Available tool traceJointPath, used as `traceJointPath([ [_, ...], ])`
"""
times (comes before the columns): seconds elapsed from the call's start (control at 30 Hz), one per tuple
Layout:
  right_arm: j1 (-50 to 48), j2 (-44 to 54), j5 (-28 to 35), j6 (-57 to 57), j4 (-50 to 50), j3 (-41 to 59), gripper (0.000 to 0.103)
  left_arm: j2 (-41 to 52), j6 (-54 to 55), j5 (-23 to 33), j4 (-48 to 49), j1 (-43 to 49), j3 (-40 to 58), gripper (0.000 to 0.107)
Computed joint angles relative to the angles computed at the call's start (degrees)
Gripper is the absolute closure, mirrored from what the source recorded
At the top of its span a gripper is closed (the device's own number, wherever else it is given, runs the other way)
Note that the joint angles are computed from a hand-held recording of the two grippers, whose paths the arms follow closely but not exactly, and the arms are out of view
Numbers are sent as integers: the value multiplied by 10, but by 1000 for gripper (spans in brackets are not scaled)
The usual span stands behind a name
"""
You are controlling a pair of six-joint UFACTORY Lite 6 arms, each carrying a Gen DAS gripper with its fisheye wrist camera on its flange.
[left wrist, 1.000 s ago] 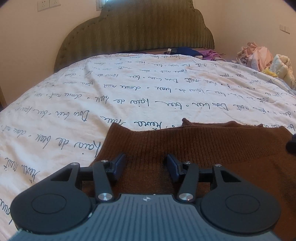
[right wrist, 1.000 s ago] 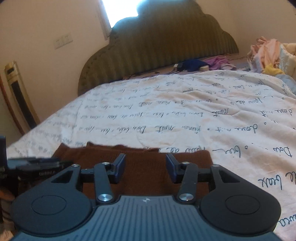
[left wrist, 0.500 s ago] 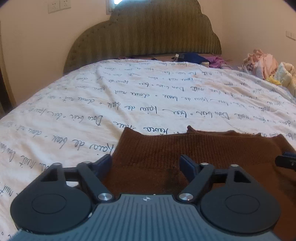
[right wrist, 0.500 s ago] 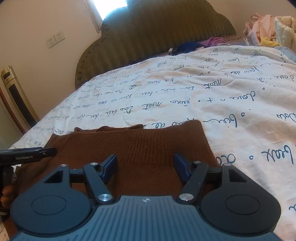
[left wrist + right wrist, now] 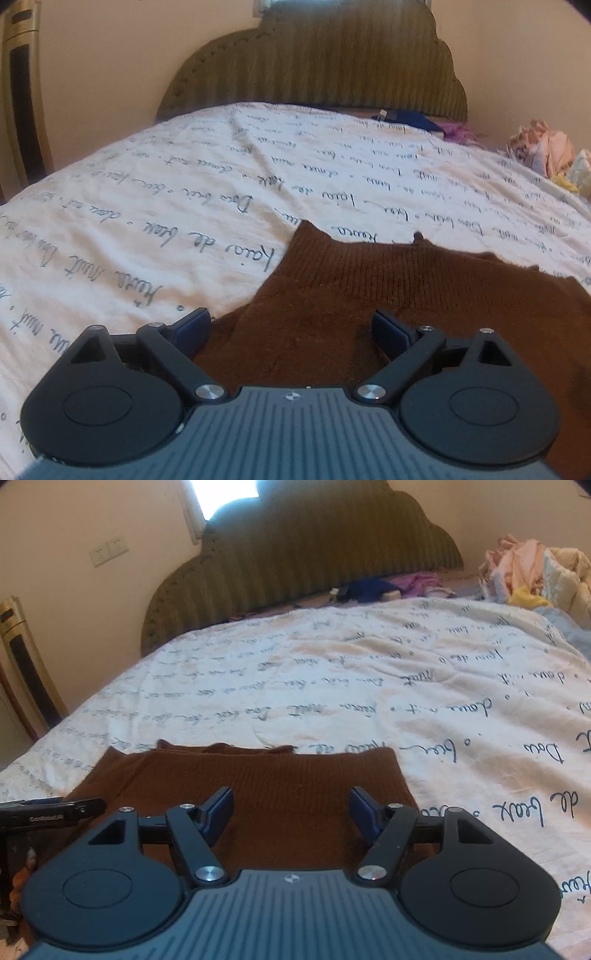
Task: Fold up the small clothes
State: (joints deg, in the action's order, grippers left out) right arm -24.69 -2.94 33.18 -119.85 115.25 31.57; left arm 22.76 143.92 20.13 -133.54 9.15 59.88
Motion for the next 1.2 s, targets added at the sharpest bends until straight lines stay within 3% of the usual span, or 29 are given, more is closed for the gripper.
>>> traceJointPath([
  [0.17, -36, -145, 36, 64, -89, -105, 33, -123, -256, 110, 243, 153, -96, 14],
  [0.27, -64, -224, 65, 120, -163, -158, 30, -147, -426, 241, 423, 285, -112, 13],
  [0.37, -65, -260, 77, 167, -225, -172, 28, -100, -587, 361, 560, 372, -76, 11],
  [0.63, -33, -277, 70, 248, -271, -153, 28, 4, -728, 458, 614, 387, 12, 14],
  [0.8, -13, -306, 65, 288, -297, -159, 28, -4, -784, 400, 630, 337, 24, 40],
  [0.87, -6, -311, 66, 304, -304, -156, 28, -32, -774, 356, 645, 314, 7, 67],
  [0.9, -3, -308, 68, 310, -306, -150, 28, -49, -770, 330, 656, 300, -2, 89],
  [1.03, 15, -255, 95, 349, -309, -103, 27, -186, -586, 194, 572, 234, -124, 91],
  [1.13, 18, -92, 213, 414, -318, 1, 24, -361, -406, 73, 490, 130, -244, 91],
  [1.2, 34, 28, 290, 477, -320, 82, 24, -457, -287, 26, 417, 57, -323, 91],
])
